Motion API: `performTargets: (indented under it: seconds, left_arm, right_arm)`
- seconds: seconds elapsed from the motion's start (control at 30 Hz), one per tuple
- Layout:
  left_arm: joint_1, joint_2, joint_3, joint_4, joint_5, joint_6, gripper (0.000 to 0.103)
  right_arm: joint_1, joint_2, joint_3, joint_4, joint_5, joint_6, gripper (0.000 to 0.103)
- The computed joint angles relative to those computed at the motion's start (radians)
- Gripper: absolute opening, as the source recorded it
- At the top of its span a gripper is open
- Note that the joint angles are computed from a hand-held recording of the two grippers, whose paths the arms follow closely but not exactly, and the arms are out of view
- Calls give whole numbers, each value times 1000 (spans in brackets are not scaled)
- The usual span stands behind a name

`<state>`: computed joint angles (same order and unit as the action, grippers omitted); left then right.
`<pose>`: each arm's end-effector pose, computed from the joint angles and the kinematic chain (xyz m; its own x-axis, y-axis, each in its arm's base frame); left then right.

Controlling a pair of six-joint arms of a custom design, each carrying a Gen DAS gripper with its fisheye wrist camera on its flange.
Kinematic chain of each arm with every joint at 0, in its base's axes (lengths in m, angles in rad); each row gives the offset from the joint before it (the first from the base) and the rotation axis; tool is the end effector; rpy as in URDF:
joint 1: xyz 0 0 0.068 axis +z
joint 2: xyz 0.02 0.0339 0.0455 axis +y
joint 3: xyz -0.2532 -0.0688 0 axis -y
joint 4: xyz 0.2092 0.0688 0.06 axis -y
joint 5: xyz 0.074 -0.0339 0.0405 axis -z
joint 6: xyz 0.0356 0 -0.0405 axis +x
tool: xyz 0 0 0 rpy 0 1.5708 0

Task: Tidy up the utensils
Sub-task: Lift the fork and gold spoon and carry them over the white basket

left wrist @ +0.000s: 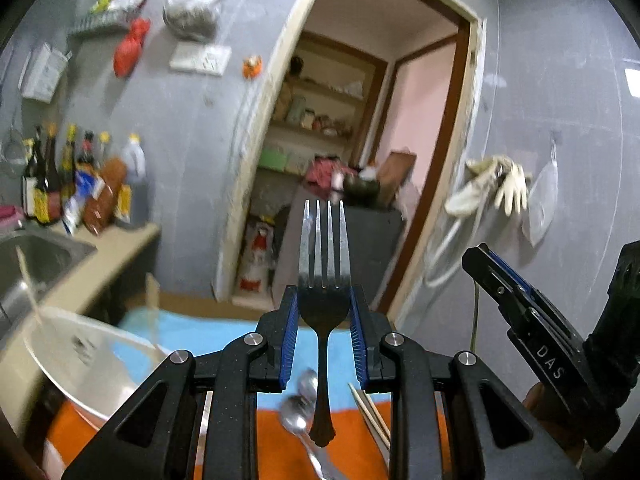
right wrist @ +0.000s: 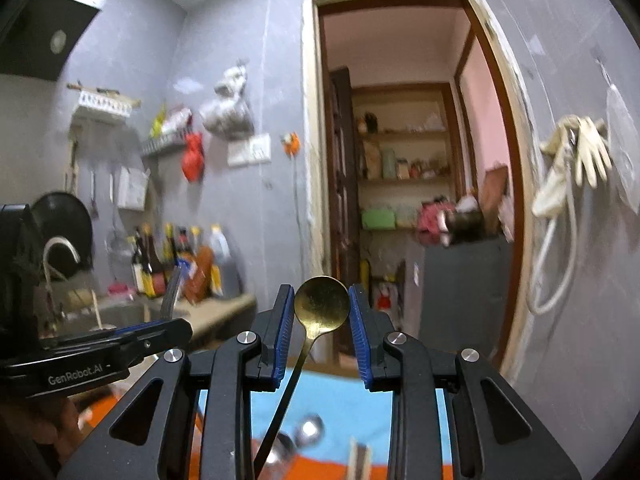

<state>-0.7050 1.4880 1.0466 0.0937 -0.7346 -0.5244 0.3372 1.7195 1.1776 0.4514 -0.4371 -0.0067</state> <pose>0.2502 -0.1816 0.2965 -0.2251 -0.2963 -0.9282 -0.1291 0.9533 -0.2730 0.3475 0.1378 0.2978 -0.0806 -0.0347 -0.9961 -0.6981 0.7153 0.0316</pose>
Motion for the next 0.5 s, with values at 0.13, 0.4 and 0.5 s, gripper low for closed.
performTargets:
  seconds: [0.13,0.4,0.5]
  left_arm:
    - [43,-162,-22,-112,-10,41,20]
    - [226,-488,-90,-345,39,68,20]
    - [324,-585,-159,-357,75,99,20]
  right_arm:
    - [83,11,44,47,42,39,25]
    - [268,125,159,137,170,76,25]
    - [312,164,173,166,209,68,25]
